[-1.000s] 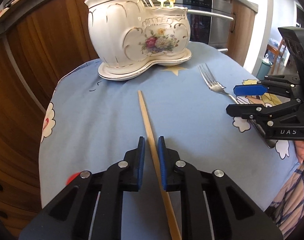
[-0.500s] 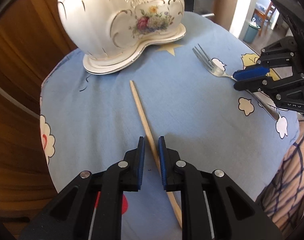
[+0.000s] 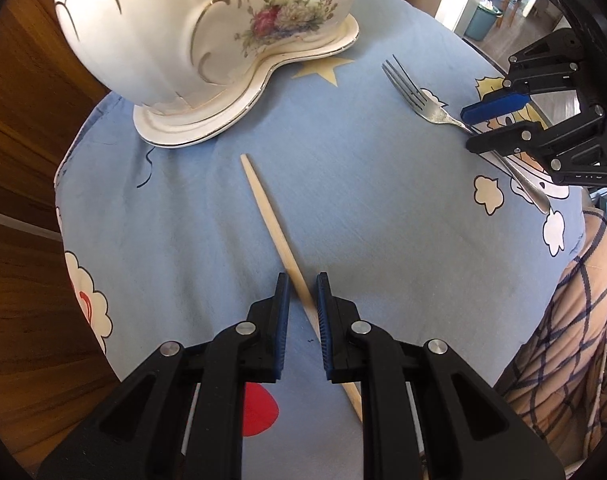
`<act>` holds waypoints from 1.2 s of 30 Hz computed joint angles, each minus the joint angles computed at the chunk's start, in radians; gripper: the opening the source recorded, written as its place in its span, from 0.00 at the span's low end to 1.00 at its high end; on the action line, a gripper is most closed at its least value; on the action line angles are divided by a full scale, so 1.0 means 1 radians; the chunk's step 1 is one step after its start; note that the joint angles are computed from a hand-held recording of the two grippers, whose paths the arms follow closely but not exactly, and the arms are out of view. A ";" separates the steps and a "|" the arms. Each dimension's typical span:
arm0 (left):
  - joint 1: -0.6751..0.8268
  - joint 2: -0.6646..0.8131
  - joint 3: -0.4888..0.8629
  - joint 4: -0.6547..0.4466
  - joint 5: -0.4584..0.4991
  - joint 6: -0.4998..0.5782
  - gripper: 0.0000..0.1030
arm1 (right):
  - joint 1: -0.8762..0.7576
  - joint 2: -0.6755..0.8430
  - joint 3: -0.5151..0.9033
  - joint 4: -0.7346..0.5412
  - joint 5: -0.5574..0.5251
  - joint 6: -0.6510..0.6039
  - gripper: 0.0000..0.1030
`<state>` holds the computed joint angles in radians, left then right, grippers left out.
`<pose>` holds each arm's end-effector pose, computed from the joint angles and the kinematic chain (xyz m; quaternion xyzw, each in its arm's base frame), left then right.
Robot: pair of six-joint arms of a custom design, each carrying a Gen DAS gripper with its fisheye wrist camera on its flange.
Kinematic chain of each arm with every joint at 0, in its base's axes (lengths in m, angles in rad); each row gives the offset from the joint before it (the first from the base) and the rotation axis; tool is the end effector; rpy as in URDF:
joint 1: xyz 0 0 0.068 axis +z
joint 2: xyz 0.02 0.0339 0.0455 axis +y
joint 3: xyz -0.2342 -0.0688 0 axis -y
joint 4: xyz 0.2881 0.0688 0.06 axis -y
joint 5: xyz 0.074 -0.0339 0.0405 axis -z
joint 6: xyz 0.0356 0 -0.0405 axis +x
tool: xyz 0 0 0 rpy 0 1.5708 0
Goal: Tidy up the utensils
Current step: 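Grasp the loose wooden chopstick with the left tool while the right tool grasps the silver fork, then lift the chopstick to the tall cup while the right tool carries the silver fork to the short cup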
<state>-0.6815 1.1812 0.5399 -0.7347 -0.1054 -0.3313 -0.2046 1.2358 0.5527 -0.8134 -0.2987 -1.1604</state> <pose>0.1724 -0.1350 0.0985 0.1681 0.9796 -0.0013 0.1103 0.2100 -0.0329 0.0916 -0.4594 0.8749 0.0922 0.1223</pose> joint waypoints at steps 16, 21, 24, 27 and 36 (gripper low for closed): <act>0.001 -0.489 -0.229 -0.031 -0.096 -0.080 0.06 | -0.156 -0.065 -0.041 0.004 -0.150 -0.105 0.06; -0.121 -0.817 -0.299 -0.121 -0.212 -0.206 0.06 | -0.237 -0.049 0.006 -0.068 -0.263 -0.152 0.06; -0.196 -0.977 -0.333 -0.154 -0.313 -0.270 0.06 | -0.283 -0.046 0.032 -0.117 -0.344 -0.171 0.06; -0.250 -1.014 -0.328 -0.158 -0.440 -0.311 0.06 | -0.300 -0.064 0.042 -0.142 -0.426 -0.150 0.06; -0.438 -1.012 -0.343 -0.063 -0.796 -0.378 0.06 | -0.306 -0.155 0.021 -0.160 -0.589 -0.074 0.06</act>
